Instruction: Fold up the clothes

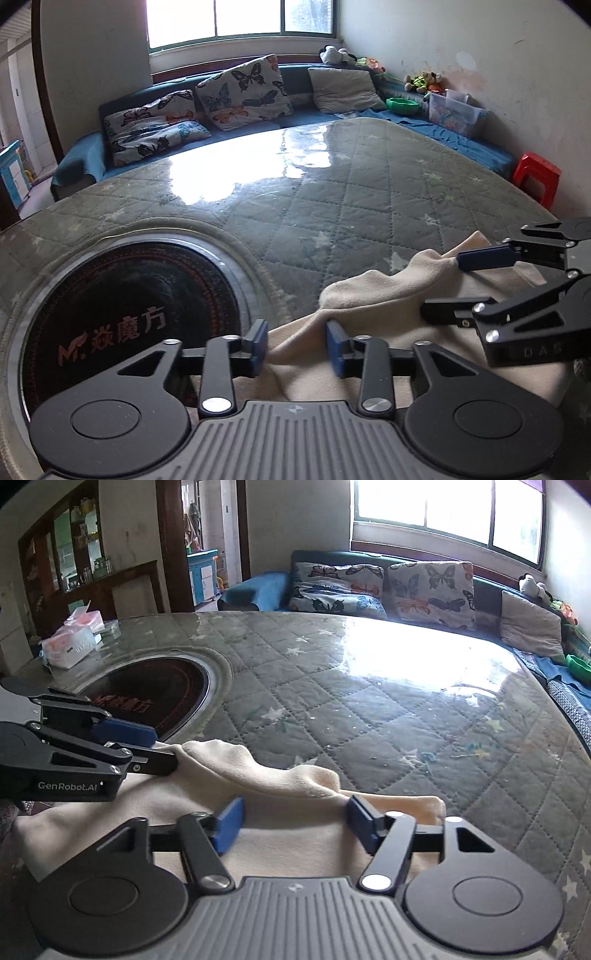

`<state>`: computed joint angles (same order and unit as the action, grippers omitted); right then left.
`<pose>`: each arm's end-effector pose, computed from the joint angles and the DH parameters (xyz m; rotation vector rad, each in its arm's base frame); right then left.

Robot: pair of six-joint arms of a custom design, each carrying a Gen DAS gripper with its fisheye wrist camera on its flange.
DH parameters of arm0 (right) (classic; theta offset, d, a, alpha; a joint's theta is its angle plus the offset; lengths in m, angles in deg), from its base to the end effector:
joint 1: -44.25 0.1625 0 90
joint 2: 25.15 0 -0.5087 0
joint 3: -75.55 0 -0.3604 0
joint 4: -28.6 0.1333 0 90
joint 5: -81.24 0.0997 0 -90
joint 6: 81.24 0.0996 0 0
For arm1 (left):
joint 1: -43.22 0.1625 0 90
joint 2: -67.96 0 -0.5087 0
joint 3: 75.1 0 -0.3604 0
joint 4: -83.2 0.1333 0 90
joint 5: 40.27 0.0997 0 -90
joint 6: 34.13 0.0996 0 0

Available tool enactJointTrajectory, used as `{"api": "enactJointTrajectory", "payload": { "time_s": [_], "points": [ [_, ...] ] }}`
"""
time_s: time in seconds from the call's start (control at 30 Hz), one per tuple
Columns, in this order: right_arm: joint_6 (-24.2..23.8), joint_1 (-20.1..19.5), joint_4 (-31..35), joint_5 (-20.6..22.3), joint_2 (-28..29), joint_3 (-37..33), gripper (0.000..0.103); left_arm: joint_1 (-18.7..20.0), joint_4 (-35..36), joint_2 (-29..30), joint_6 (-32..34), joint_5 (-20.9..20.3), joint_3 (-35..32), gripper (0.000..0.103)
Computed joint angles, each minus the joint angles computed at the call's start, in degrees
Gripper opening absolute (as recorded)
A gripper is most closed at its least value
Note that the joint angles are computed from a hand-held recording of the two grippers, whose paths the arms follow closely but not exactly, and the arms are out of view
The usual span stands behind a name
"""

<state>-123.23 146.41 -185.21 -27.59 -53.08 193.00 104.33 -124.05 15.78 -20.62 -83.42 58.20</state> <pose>0.2227 -0.5534 0.0187 1.0646 -2.3748 0.6639 -0.0556 -0.5270 0.2120 0.5228 2.2368 -0.8671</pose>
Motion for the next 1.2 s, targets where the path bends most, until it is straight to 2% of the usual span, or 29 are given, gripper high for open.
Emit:
{"api": "enactJointTrajectory", "payload": {
  "time_s": [0.1,0.47,0.83,0.9,1.2],
  "points": [
    [0.0,0.9,-1.1,-1.7,0.9,-0.1,0.078,0.1,0.0,-0.3,-0.6,-0.1,0.3,0.046],
    [3.1,2.1,-3.2,-6.3,3.2,-1.7,0.099,-0.1,0.3,-0.9,-2.5,0.2,1.4,0.063],
    [4.2,1.9,-1.2,-6.5,2.9,-2.3,0.103,-1.5,1.8,-1.1,-5.6,3.4,1.9,0.077],
    [4.3,1.9,-0.4,-6.6,2.8,-2.5,0.103,-2.0,1.5,-0.9,-6.1,4.3,2.2,0.082],
    [5.2,2.4,4.1,-7.8,2.1,-3.6,0.103,-5.1,0.9,-0.6,-9.3,8.9,4.1,0.092]
  ]
}}
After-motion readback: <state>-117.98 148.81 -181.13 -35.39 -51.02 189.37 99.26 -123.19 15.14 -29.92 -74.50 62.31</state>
